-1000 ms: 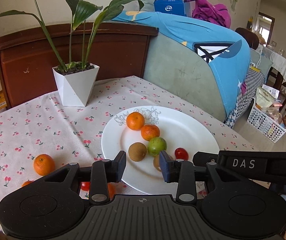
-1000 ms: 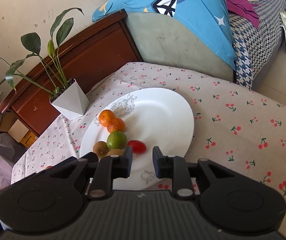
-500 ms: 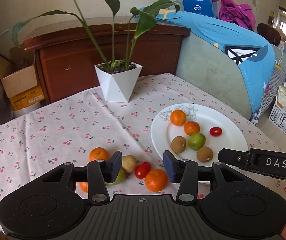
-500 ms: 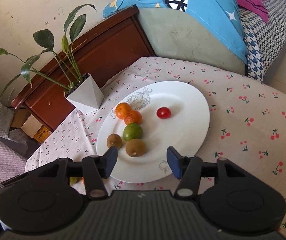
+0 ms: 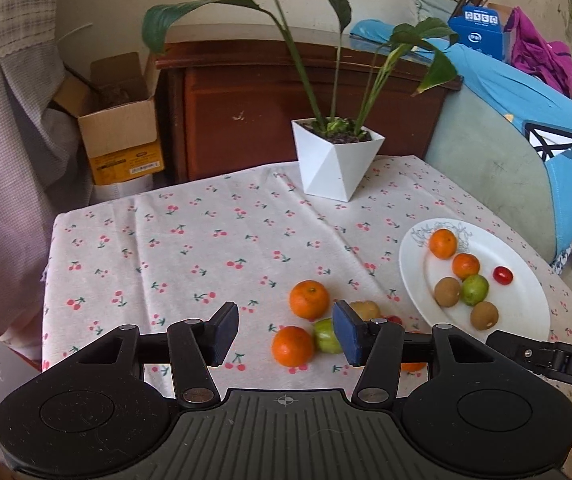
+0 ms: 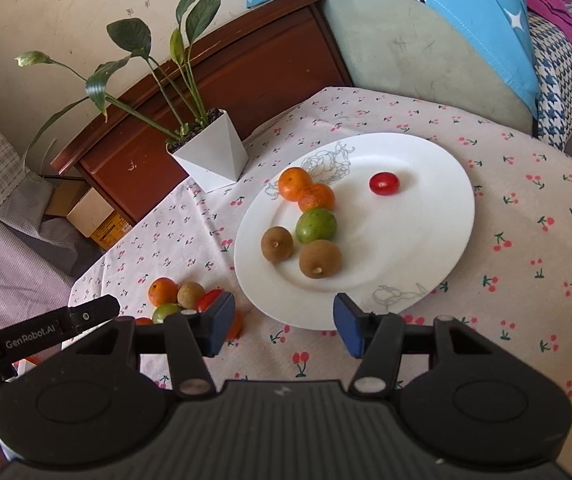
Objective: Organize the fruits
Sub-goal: 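Withdraw both grippers from the plate toward the loose fruit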
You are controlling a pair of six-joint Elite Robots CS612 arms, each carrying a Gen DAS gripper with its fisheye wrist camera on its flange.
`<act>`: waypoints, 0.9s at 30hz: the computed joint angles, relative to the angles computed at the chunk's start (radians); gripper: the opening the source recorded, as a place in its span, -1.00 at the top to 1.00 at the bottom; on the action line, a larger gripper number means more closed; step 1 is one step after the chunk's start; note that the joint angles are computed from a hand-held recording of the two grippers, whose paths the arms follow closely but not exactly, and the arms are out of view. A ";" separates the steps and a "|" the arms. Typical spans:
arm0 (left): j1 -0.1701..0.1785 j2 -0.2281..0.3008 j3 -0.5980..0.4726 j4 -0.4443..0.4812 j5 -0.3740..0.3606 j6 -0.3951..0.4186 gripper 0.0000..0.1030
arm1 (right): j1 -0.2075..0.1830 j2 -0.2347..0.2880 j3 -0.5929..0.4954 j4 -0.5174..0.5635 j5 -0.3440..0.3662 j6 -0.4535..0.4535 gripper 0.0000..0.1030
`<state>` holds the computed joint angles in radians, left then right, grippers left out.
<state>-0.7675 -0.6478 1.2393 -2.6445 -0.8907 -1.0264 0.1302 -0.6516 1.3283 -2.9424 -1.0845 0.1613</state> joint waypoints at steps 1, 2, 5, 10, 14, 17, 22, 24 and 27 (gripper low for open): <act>0.002 -0.003 0.007 0.005 -0.005 -0.016 0.00 | 0.001 0.000 0.000 0.002 0.005 -0.006 -0.09; 0.003 -0.006 0.014 0.002 -0.009 -0.028 0.00 | 0.003 0.000 0.001 0.003 0.008 -0.010 -0.09; 0.004 -0.007 0.024 -0.001 -0.006 -0.031 0.00 | 0.008 0.000 0.002 0.007 0.016 -0.031 -0.09; 0.006 -0.005 0.033 -0.017 -0.029 -0.019 0.02 | 0.018 0.001 -0.002 0.023 0.024 -0.073 -0.09; 0.005 0.002 0.034 -0.024 -0.038 0.011 0.03 | 0.025 0.005 -0.010 0.045 0.031 -0.094 -0.08; 0.004 0.009 0.033 -0.033 -0.034 0.041 0.03 | 0.031 0.011 -0.019 0.063 0.025 -0.103 -0.08; 0.008 0.017 0.033 -0.065 -0.053 0.079 0.06 | 0.041 0.021 -0.035 0.083 0.019 -0.117 0.05; 0.007 0.021 0.029 -0.070 -0.052 0.103 0.08 | 0.045 0.025 -0.040 0.080 0.010 -0.124 0.09; 0.008 0.028 0.024 -0.089 -0.055 0.130 0.08 | 0.049 0.029 -0.047 0.082 -0.005 -0.126 0.14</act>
<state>-0.7591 -0.6199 1.2632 -2.7331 -0.9458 -0.8967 0.1792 -0.6221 1.2813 -2.8608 -1.0899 0.0355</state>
